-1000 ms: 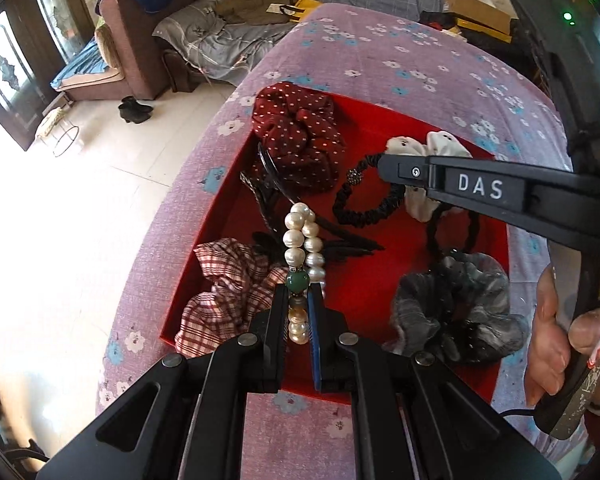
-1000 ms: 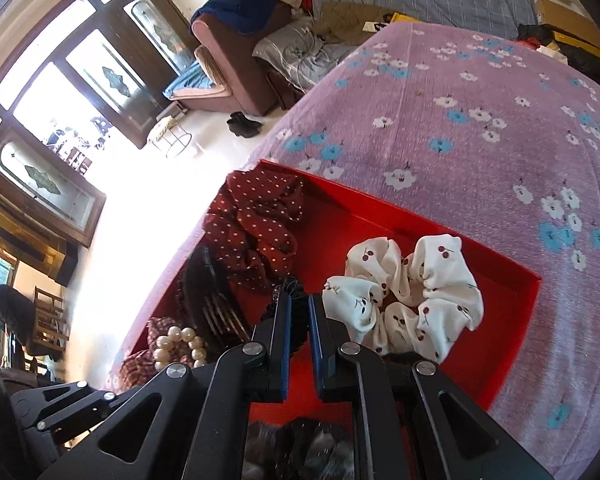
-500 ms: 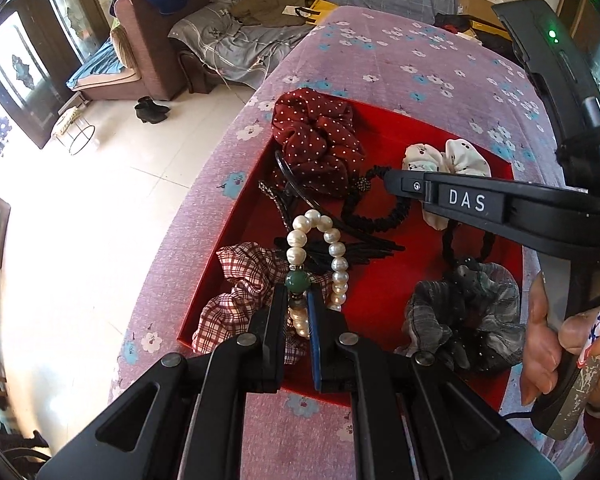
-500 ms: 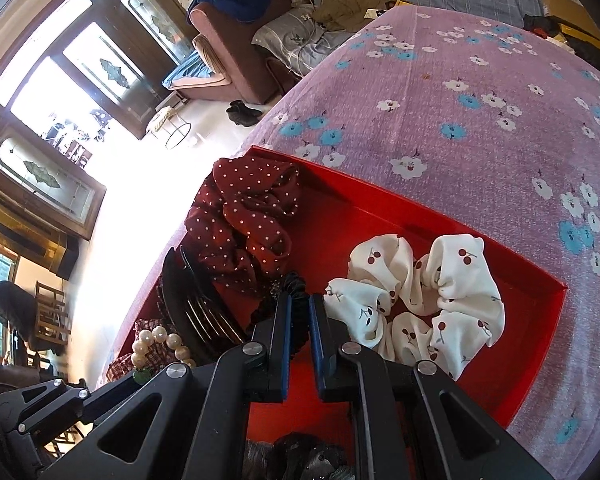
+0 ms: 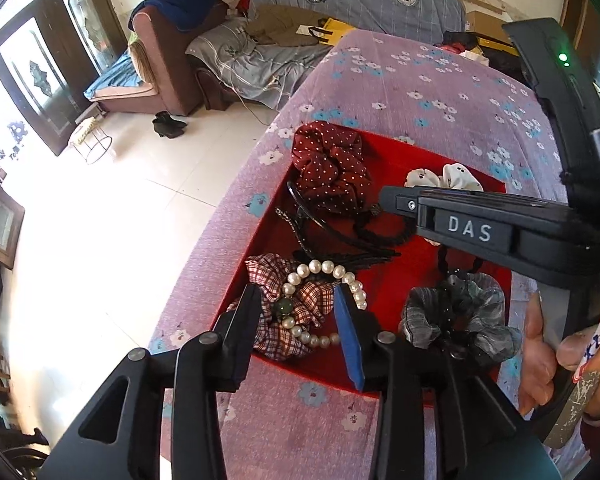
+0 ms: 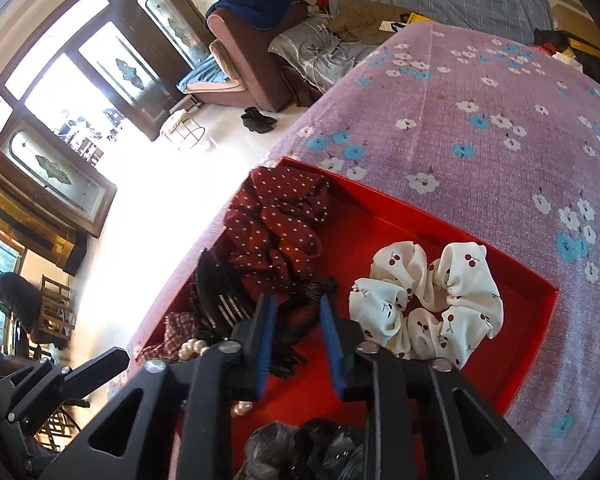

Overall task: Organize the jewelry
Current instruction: 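Lower both bracelets into the red tray and open both tools, then move both open tools back to the small pearl strand on the bed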

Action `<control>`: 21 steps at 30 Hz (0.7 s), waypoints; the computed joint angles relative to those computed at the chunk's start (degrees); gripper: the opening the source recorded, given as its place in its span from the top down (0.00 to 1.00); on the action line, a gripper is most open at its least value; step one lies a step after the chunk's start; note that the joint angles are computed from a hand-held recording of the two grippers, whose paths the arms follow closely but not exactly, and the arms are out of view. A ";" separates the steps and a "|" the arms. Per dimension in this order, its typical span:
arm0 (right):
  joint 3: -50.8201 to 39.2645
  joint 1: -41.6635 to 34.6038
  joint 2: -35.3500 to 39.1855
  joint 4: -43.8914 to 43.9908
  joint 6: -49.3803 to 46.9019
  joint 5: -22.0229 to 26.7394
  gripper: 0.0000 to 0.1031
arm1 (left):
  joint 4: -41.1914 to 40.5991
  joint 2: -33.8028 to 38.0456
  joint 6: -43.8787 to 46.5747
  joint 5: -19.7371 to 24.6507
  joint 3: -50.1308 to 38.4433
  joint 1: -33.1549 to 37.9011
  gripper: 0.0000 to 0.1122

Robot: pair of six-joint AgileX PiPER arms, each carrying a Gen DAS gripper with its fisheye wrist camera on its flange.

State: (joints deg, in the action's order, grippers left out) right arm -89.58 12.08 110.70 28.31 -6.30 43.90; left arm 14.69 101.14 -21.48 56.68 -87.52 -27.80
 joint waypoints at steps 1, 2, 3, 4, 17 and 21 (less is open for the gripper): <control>0.64 0.02 -0.60 0.22 -0.11 -0.25 0.69 | 0.45 -0.41 -0.43 0.22 0.20 -0.21 0.67; 1.31 -0.10 -1.36 0.77 -0.48 -0.38 0.69 | 0.96 -1.00 -0.95 0.31 0.71 -0.41 0.67; 1.66 -0.17 -1.86 1.03 -0.65 -0.43 0.69 | 1.37 -1.48 -1.38 0.46 1.05 -0.62 0.67; 2.34 -0.24 -2.60 1.36 -0.96 -0.61 0.69 | 1.92 -2.01 -2.03 0.77 1.33 -0.94 0.67; 17.13 -5.94 -16.49 7.46 -8.86 -2.60 0.67 | 7.59 -4.69 -10.00 5.71 -0.22 -8.68 0.66; 23.15 -11.21 -20.84 10.49 -13.41 -1.89 0.67 | 8.87 -3.38 -12.04 7.46 -3.08 -13.16 0.65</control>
